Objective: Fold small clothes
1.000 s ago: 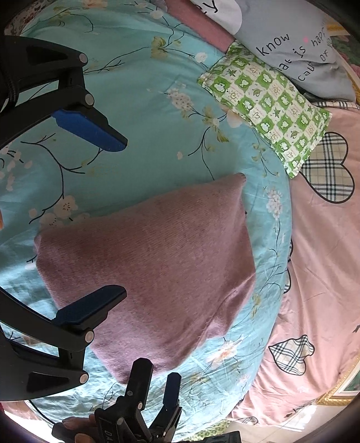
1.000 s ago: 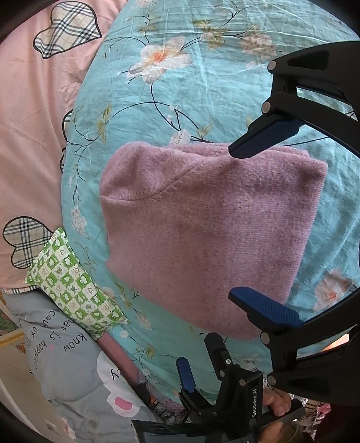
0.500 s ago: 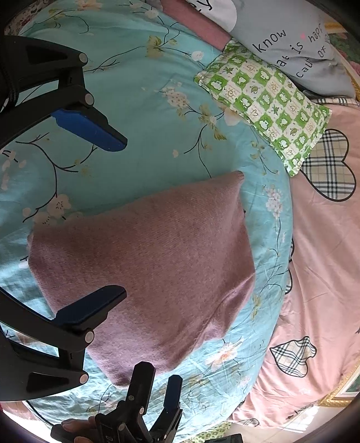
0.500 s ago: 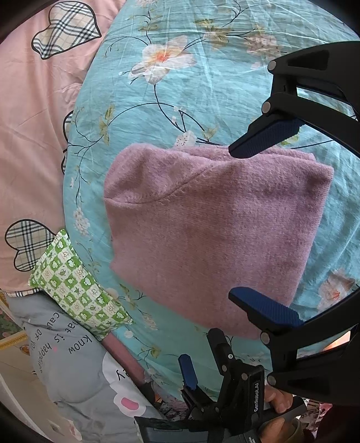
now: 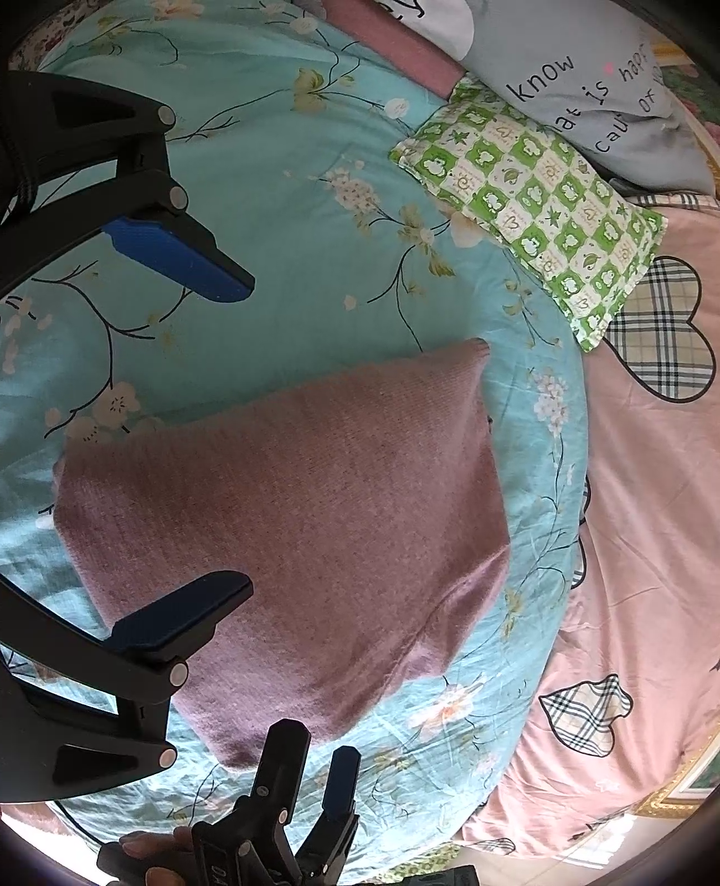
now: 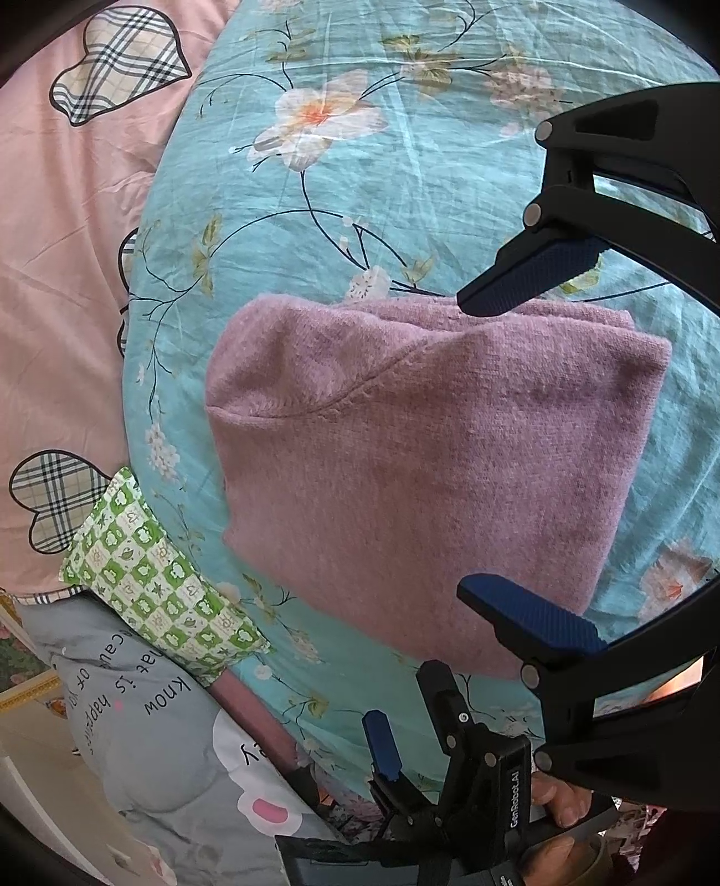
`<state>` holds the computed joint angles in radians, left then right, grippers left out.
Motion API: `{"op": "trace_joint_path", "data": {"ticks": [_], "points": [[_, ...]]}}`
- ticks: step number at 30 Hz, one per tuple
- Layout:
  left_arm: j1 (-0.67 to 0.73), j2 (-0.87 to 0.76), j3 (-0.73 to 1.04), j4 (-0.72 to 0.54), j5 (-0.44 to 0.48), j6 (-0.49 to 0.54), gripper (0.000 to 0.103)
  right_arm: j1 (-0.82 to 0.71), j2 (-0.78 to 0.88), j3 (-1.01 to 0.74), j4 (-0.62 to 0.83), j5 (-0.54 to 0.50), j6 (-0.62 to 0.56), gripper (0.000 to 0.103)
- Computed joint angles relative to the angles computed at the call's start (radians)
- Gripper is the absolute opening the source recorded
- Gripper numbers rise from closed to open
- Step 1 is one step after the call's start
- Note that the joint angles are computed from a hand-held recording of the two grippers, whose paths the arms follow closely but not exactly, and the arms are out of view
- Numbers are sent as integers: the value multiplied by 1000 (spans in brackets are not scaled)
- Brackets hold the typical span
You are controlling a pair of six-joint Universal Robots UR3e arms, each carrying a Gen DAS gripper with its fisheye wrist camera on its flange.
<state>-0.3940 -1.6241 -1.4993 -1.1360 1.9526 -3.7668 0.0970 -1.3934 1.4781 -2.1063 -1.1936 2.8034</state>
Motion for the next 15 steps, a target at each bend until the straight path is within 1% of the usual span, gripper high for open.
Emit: {"op": "trace_joint_path", "data": {"ticks": [15], "points": [[-4, -5, 14, -12, -7, -2, 98, 3, 0, -15, 10, 7, 5, 94]]}}
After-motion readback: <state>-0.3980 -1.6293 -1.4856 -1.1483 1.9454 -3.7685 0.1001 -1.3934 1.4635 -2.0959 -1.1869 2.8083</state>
